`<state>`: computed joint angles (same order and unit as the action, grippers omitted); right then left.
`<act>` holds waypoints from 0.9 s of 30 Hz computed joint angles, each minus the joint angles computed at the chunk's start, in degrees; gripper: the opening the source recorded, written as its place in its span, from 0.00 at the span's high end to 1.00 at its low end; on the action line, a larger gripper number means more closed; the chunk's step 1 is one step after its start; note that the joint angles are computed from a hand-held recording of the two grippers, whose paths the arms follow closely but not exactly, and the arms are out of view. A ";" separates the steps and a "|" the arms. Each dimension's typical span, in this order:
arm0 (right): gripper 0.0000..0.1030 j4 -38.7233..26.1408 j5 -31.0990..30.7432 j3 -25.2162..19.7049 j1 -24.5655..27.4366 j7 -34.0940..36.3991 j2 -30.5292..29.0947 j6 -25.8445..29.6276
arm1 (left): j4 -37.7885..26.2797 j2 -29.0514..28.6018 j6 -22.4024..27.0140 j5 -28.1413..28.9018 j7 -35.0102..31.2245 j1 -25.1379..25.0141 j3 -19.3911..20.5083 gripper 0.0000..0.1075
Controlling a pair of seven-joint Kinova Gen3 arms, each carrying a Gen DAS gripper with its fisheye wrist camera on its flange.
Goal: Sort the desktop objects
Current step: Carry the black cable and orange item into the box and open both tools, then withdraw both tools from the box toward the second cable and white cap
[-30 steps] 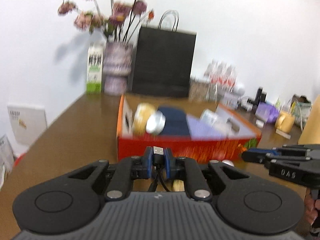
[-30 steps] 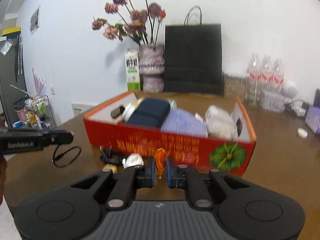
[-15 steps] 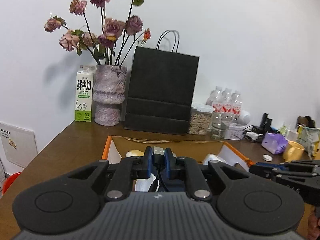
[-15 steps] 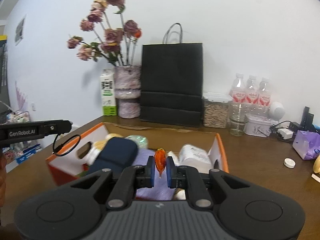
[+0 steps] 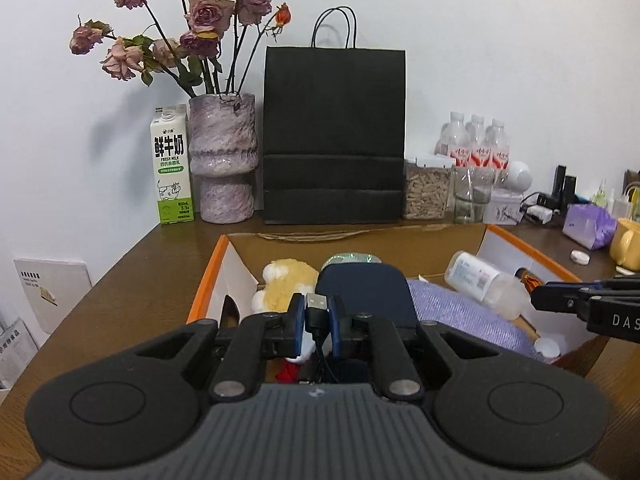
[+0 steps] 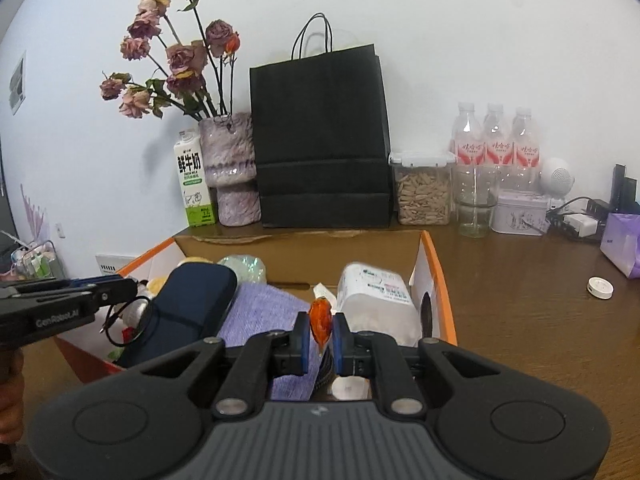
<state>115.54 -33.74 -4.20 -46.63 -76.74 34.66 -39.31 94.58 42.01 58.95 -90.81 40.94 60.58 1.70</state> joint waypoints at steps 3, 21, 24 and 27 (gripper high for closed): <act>0.89 -0.15 -2.51 0.81 -1.48 1.66 0.21 -0.44 | -0.48 0.38 -0.06 0.45 -1.01 -0.07 0.02 0.88; 0.00 1.68 -8.79 -1.69 -3.63 6.29 1.47 -10.96 | -2.38 3.12 9.12 0.33 0.77 3.74 -1.35 0.04; 0.00 1.58 -8.98 -1.92 -3.45 6.57 1.52 -10.78 | -2.53 3.16 9.13 0.69 0.66 3.68 -1.31 0.04; 0.00 1.44 -9.26 -1.98 -3.49 7.03 1.55 -10.48 | -2.76 3.28 9.07 0.96 0.45 3.68 -1.33 0.04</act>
